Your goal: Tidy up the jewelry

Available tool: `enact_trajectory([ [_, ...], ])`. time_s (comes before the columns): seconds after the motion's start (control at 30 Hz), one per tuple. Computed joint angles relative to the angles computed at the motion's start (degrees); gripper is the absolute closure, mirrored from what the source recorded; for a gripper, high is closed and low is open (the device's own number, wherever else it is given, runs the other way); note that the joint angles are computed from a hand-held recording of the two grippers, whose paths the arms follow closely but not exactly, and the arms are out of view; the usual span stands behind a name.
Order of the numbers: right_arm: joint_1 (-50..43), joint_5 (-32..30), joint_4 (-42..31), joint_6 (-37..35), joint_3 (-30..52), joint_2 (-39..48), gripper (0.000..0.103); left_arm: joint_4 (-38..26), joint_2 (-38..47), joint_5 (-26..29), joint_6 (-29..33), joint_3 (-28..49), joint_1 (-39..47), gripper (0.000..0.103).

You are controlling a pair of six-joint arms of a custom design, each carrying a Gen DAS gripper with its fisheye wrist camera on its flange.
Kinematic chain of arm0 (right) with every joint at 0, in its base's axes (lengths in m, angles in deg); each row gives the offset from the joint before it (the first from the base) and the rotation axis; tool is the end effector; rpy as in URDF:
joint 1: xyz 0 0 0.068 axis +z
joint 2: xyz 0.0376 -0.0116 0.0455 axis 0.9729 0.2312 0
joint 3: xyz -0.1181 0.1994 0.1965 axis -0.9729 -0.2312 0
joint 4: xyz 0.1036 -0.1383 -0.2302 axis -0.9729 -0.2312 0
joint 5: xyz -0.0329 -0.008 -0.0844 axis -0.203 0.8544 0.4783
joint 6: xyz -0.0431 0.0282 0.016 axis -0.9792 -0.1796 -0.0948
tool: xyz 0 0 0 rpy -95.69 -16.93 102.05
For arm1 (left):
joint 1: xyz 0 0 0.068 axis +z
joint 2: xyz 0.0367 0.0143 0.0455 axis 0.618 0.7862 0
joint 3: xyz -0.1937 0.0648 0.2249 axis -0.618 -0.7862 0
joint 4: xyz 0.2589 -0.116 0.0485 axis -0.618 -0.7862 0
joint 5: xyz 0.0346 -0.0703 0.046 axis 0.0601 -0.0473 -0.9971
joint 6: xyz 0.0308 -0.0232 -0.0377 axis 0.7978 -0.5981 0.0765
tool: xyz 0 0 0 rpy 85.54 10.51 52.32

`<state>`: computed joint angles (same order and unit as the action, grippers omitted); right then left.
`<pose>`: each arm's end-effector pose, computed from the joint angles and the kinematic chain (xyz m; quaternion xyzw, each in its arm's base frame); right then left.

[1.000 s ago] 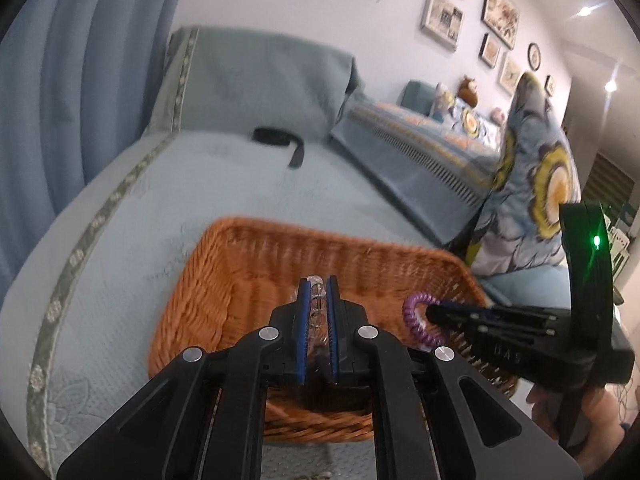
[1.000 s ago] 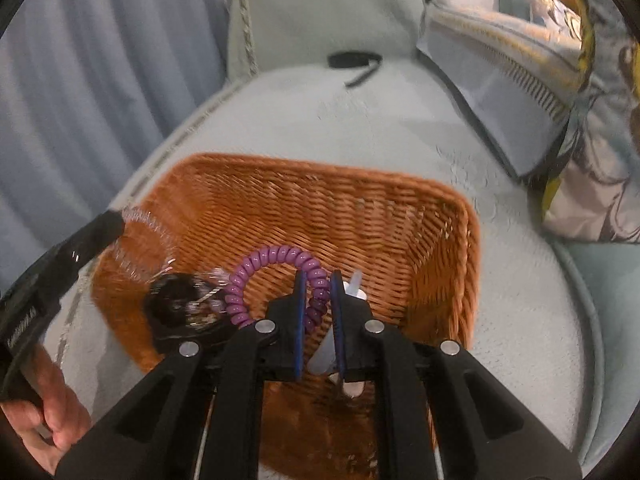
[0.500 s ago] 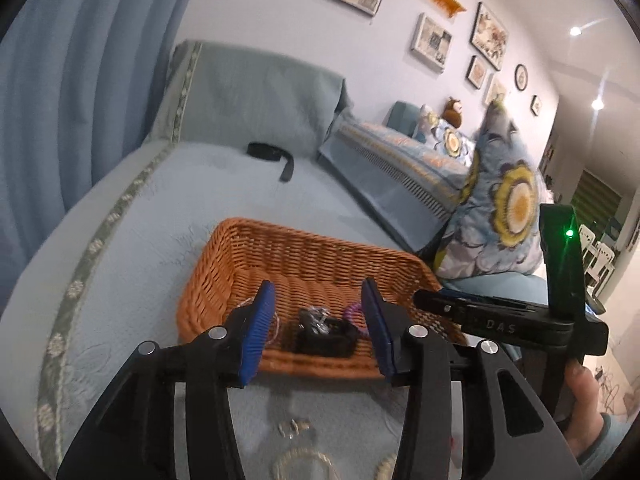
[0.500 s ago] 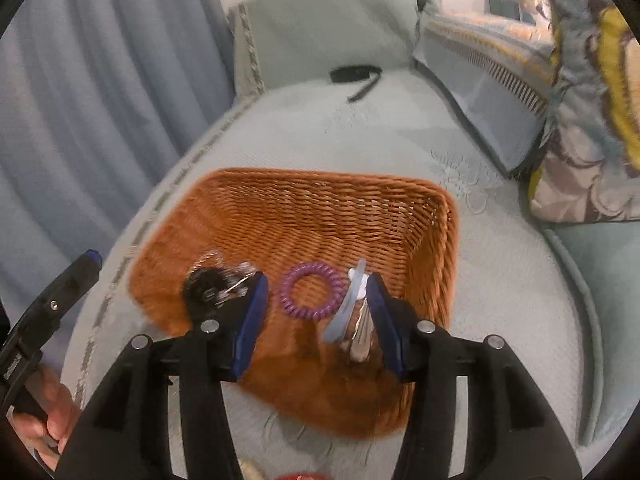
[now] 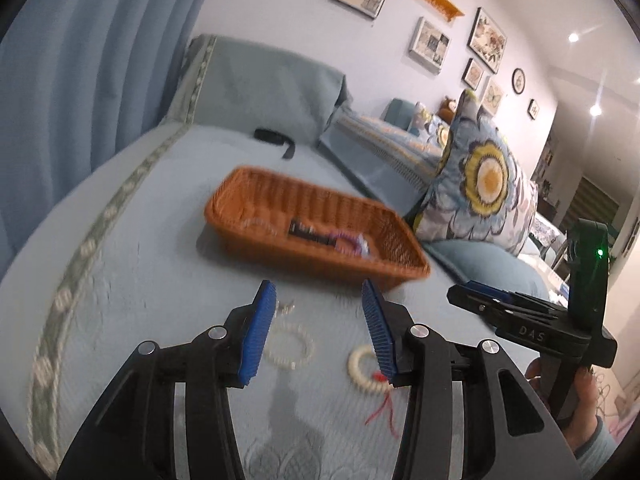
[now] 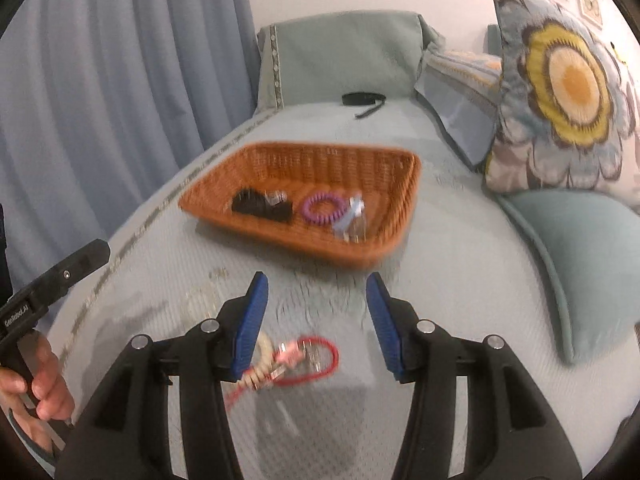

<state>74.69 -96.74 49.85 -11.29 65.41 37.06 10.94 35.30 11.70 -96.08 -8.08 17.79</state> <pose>0.2936 -0.0019 0.2059 -0.0287 0.9027 0.0967 0.4183 0.3001 -0.1183 0.2031 0.0753 0.8518 -0.2359 0.4617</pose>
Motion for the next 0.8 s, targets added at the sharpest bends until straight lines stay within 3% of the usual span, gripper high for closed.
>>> enact_trajectory([
  [0.07, -0.73, -1.51, 1.57, -0.31, -1.22, 1.79, 0.063, 1.11, 2.12, 0.35, -0.35, -0.63, 0.46, 0.060],
  [0.23, -0.56, -1.56, 2.54, -1.65, -1.88, 6.01, 0.066, 1.96, 7.35, 0.95, -0.93, 0.39, 1.37, 0.060],
  [0.6, -3.14, -2.83, 1.76, -0.08, 0.25, 11.38, 0.073, -3.38, 14.57, -0.42, -2.22, 6.15, 1.76, 0.060],
  [0.8, -2.02, -5.12, 3.15, -0.81, -2.00, 7.33, 0.075, -3.95, 15.89, -0.33, -2.49, 7.15, 1.79, 0.060],
])
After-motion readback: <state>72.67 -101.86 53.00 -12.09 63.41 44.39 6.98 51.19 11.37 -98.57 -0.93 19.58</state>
